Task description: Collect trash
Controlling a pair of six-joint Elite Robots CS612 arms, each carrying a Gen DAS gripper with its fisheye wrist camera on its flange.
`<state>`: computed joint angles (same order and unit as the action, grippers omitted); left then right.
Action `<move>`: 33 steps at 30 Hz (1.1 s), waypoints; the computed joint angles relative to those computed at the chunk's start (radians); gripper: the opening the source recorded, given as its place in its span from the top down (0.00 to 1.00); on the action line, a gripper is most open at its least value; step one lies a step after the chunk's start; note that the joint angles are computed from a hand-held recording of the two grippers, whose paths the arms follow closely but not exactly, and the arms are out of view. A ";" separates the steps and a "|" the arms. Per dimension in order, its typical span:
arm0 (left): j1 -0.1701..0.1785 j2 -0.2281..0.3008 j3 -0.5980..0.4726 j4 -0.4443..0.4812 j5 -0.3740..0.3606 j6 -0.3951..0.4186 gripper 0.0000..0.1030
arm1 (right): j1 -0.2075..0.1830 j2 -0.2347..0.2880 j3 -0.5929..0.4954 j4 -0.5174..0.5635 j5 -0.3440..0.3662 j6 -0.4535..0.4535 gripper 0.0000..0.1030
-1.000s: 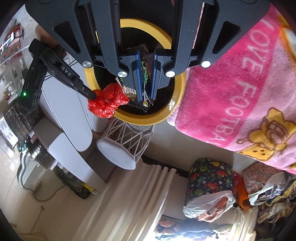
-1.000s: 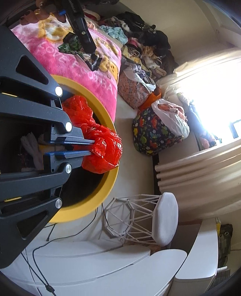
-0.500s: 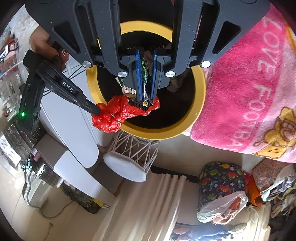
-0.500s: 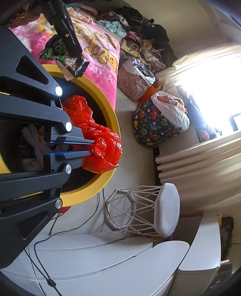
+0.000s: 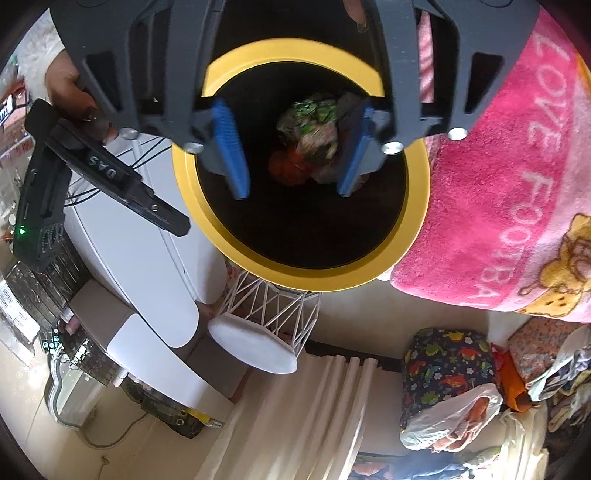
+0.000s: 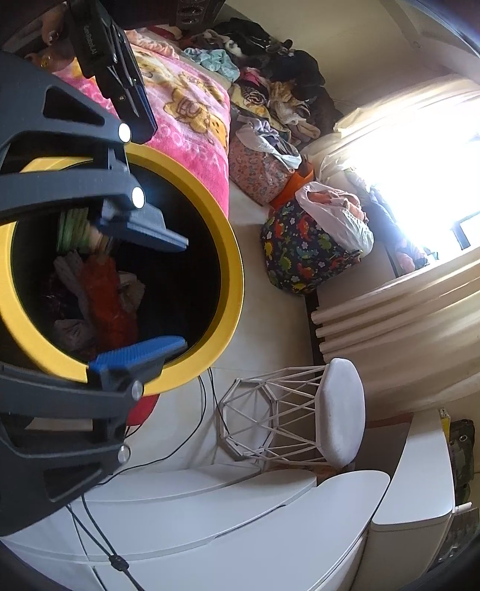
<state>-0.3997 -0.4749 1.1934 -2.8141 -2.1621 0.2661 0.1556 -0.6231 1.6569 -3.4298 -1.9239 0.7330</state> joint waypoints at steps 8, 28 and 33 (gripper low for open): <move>0.005 -0.014 0.035 -0.091 0.043 -0.030 0.22 | 0.008 -0.007 0.008 -0.026 0.007 -0.017 0.26; 0.046 -0.060 0.142 -0.312 0.131 -0.107 0.11 | 0.063 0.000 -0.035 -0.071 0.017 -0.152 0.09; 0.056 -0.068 0.170 -0.354 0.156 -0.109 0.11 | 0.084 0.010 -0.054 -0.076 0.006 -0.176 0.07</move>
